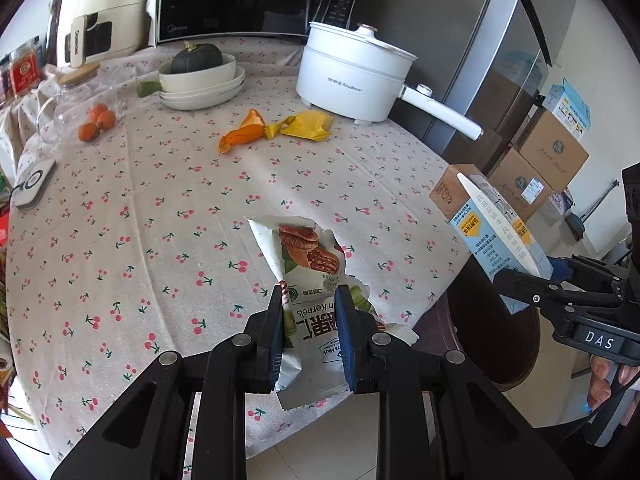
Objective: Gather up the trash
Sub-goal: 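Carry the carton and snack bag over the brown bin with both grippers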
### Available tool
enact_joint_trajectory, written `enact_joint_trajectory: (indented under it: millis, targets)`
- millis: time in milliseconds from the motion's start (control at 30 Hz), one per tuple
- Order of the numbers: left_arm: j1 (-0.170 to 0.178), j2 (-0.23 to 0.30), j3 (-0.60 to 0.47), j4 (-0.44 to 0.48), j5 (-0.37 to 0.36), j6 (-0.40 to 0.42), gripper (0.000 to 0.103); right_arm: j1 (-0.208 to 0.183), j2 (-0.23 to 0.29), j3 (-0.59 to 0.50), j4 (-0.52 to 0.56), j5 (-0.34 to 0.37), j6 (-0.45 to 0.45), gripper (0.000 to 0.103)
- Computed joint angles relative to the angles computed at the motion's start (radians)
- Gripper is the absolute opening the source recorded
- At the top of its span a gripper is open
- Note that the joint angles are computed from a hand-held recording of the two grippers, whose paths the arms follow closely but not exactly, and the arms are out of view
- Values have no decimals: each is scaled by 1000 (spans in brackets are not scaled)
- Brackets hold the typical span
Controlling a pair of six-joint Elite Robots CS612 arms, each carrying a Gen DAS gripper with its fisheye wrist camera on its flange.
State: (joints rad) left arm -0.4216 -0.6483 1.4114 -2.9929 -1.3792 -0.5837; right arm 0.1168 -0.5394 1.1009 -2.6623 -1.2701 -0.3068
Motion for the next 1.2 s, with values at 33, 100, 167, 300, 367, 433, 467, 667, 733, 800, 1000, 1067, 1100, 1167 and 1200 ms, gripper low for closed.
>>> enact_joint_trajectory:
  millis: [33,100,167,300,367,433,467,667,733,800,1000,1067,1100,1167,1200]
  targets:
    - [0,1,-1,-1,-6,4,25,-2,-3,5,6,2,-6,53]
    - [-3,3,-4,3,-12,14,25,-5,-7,14,20,5,-26,53]
    - [-5,6,-10,11,-21,24,25,-12,-16,29,25,18,-38,53]
    - [-11,15,-28,25,-35,41,25,-28,-31,64,-9,12,-47,54]
    - [-15,20,-38,31,-43,49,25,-38,-34,75,-15,8,-38,53]
    - [-19,26,-49,36,-51,57,25,-47,-34,80,-18,-3,-28,53]
    - [-22,29,-55,39,-54,61,25,-52,-33,82,-18,-11,-25,53]
    - [-39,55,-104,66,-79,94,25,-78,-28,89,-6,-45,-4,54]
    - [-44,65,-124,77,-88,105,25,-86,-29,95,-6,-51,3,54]
    - [-50,77,-144,88,-98,114,25,-94,-31,103,-11,-56,9,54]
    - [-69,119,-222,127,-131,138,25,-118,-30,115,-8,-64,26,54]
    - [-75,137,-253,141,-146,149,25,-127,-30,118,-7,-67,30,54]
    - [-78,145,-266,147,-153,157,25,-131,-29,119,-6,-68,32,54]
    - [-84,161,-294,160,-163,175,26,-140,-29,121,-6,-73,37,54]
    - [-87,170,-309,167,-166,184,26,-144,-28,122,-6,-75,40,54]
